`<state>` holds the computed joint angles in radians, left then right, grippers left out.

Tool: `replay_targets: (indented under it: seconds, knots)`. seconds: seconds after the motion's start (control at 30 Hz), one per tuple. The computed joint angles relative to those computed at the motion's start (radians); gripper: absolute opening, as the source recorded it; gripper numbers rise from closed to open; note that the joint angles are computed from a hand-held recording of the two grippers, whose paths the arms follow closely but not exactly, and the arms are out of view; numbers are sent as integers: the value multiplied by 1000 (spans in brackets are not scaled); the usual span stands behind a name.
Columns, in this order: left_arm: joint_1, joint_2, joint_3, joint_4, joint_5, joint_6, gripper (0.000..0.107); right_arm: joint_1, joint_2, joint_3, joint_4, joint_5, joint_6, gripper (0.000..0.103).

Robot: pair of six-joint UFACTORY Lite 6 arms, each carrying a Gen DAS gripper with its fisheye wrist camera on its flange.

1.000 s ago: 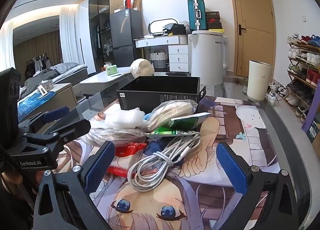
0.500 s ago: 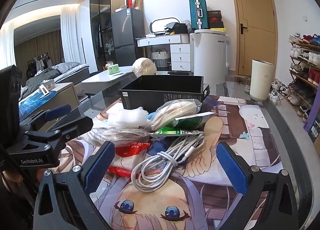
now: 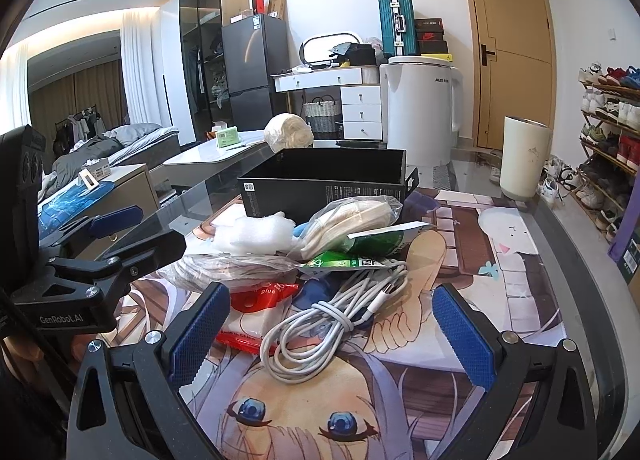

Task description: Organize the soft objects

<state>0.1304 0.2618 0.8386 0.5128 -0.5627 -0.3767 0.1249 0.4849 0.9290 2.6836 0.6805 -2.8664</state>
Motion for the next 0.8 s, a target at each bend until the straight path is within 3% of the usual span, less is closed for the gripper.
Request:
replay_targets:
  seconds: [0.8]
  knots:
    - [-4, -3, 8, 64, 7, -61, 103, -21, 23, 36, 35, -63, -4, 103]
